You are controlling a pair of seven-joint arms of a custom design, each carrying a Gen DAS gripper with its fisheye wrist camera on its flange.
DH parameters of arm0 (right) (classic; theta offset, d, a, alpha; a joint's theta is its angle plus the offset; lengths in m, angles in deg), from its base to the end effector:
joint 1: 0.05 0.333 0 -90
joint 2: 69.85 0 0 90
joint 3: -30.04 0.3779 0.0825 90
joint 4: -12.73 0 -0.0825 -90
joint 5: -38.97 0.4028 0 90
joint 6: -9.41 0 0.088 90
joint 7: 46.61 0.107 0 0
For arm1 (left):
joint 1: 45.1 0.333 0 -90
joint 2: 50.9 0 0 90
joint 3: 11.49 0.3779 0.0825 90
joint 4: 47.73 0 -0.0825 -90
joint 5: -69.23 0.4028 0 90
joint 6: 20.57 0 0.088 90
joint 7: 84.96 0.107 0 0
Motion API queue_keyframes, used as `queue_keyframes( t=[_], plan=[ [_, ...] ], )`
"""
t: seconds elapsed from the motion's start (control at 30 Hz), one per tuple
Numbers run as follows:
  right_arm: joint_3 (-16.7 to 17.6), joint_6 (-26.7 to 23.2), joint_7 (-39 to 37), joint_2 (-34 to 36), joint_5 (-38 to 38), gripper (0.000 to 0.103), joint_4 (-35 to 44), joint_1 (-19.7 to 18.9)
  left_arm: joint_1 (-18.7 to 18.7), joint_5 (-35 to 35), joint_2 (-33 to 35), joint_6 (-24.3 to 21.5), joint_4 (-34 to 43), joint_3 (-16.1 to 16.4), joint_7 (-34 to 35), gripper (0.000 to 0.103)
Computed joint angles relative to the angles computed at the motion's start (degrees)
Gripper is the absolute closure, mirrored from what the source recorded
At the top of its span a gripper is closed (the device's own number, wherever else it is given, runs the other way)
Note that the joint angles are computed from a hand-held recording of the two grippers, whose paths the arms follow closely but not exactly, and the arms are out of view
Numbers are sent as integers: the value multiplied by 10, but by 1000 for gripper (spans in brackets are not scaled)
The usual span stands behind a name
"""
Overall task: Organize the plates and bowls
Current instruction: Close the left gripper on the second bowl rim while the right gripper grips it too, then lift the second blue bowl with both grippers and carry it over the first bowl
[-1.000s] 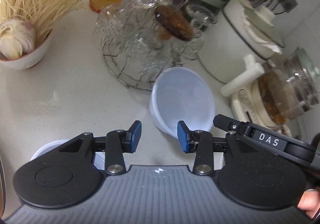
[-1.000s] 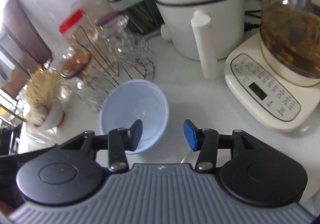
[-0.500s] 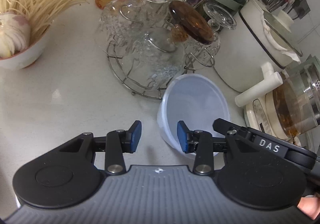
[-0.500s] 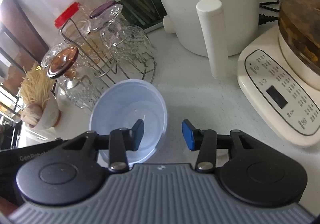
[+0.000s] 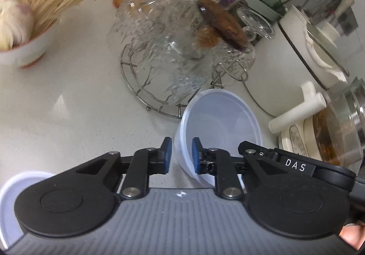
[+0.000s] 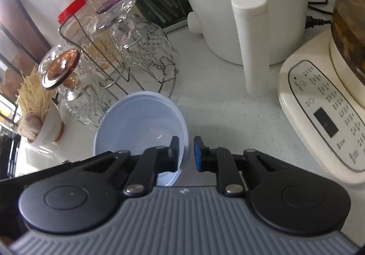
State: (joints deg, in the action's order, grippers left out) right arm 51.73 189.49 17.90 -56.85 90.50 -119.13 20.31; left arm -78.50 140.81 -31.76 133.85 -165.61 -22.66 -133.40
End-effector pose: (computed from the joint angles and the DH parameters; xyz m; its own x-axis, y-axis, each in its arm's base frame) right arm 0.4740 0.3258 0.3480 0.3136 -0.8898 -0.3316 -0.8626 -0.1210 -0.4912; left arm 0.4362 -0.4641 0.3390 0.4007 -0.8098 0.4286 -0.6702 -0.5780 -0.4655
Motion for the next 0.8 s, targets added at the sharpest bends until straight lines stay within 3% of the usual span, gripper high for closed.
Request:
queue_keyframes(
  t=[0.03, 0.1, 0.3, 0.5, 0.8],
  plan=[
    [-18, -4, 16, -1, -20, 88, 0, 15, -4, 17, -1, 3, -3, 4, -26, 85],
    [-16, -13, 12, -2, -25, 93, 3, 10, -6, 39, 2, 6, -1, 6, -51, 87],
    [-54, -23, 41, -13, -100, 93, -1, 40, -6, 77, 1, 2, -5, 0, -104, 89],
    [-54, -19, 54, -23, -124, 94, -11, 44, 2, 104, -14, 11, -28, -12, -138, 89],
    [-38, -13, 30, -57, -77, 94, -44, 48, 0, 75, -29, -1, -46, -31, -131, 88]
  ],
)
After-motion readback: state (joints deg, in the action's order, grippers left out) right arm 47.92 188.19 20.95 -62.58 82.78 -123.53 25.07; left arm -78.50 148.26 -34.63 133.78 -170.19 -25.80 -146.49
